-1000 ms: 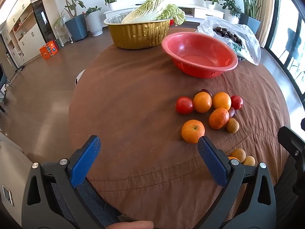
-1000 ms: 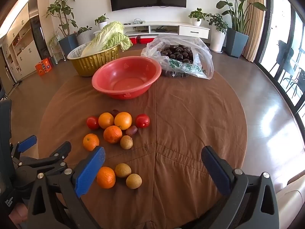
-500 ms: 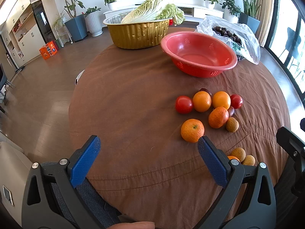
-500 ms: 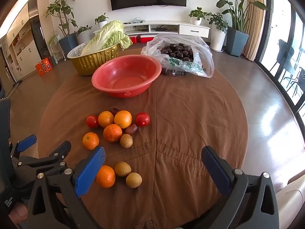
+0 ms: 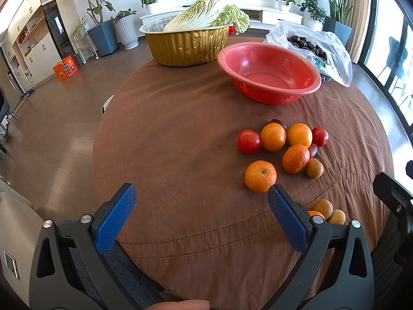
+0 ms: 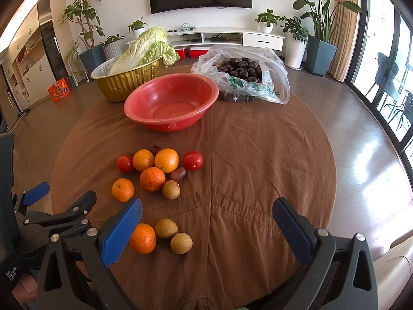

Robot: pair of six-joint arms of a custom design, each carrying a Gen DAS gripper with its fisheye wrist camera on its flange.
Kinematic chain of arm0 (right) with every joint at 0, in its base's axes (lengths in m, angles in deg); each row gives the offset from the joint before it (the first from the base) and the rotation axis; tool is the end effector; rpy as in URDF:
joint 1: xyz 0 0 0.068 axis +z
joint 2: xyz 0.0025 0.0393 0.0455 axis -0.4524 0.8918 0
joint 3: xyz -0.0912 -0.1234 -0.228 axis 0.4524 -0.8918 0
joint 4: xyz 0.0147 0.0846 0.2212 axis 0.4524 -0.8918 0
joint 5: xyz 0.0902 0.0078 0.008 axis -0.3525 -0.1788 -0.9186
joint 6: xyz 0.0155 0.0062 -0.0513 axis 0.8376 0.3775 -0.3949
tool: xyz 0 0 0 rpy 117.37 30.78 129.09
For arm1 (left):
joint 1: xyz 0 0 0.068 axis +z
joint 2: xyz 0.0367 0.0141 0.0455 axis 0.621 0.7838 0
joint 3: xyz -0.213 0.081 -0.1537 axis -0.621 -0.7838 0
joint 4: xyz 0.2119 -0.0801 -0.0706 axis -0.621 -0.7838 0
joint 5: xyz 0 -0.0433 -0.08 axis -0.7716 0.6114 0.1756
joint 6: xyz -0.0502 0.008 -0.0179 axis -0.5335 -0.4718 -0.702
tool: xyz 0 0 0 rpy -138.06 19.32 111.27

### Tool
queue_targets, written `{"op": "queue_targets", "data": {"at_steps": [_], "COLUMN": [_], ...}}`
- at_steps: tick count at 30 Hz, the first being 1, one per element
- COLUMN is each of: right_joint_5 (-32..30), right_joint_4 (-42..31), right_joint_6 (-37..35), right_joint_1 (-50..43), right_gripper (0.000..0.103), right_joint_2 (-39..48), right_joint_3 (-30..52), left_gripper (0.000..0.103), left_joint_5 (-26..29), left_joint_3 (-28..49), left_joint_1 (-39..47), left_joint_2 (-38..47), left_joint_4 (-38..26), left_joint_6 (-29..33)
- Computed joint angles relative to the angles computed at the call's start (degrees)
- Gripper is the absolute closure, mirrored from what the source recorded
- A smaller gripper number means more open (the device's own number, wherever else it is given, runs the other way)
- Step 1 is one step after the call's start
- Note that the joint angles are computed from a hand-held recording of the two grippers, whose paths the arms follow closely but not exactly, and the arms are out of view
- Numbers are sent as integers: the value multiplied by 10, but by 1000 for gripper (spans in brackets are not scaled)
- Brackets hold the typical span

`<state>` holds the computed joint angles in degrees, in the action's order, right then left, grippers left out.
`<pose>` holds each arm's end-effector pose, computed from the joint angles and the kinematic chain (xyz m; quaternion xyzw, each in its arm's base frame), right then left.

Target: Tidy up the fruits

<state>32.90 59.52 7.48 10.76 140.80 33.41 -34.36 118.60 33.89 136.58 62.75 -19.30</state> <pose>0.1797 0.1128 0.1642 0.2679 0.9024 -0.0662 0.3310 0.3162 -0.0312 0.1510 0.2488 0.9181 -0.0366 0.3063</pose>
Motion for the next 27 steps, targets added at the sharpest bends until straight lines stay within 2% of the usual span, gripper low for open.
{"op": "queue_targets", "data": {"at_steps": [27], "right_joint_5": [-2], "right_joint_4": [6], "right_joint_6": [0], "right_joint_1": [0], "right_gripper": [0], "right_joint_2": [0], "right_joint_3": [-4], "left_gripper": [0], "left_joint_5": [-2], "left_joint_3": [0], "left_joint_1": [-1], "left_joint_2": [-1], "left_joint_4": [0], "left_joint_6": [-1]}}
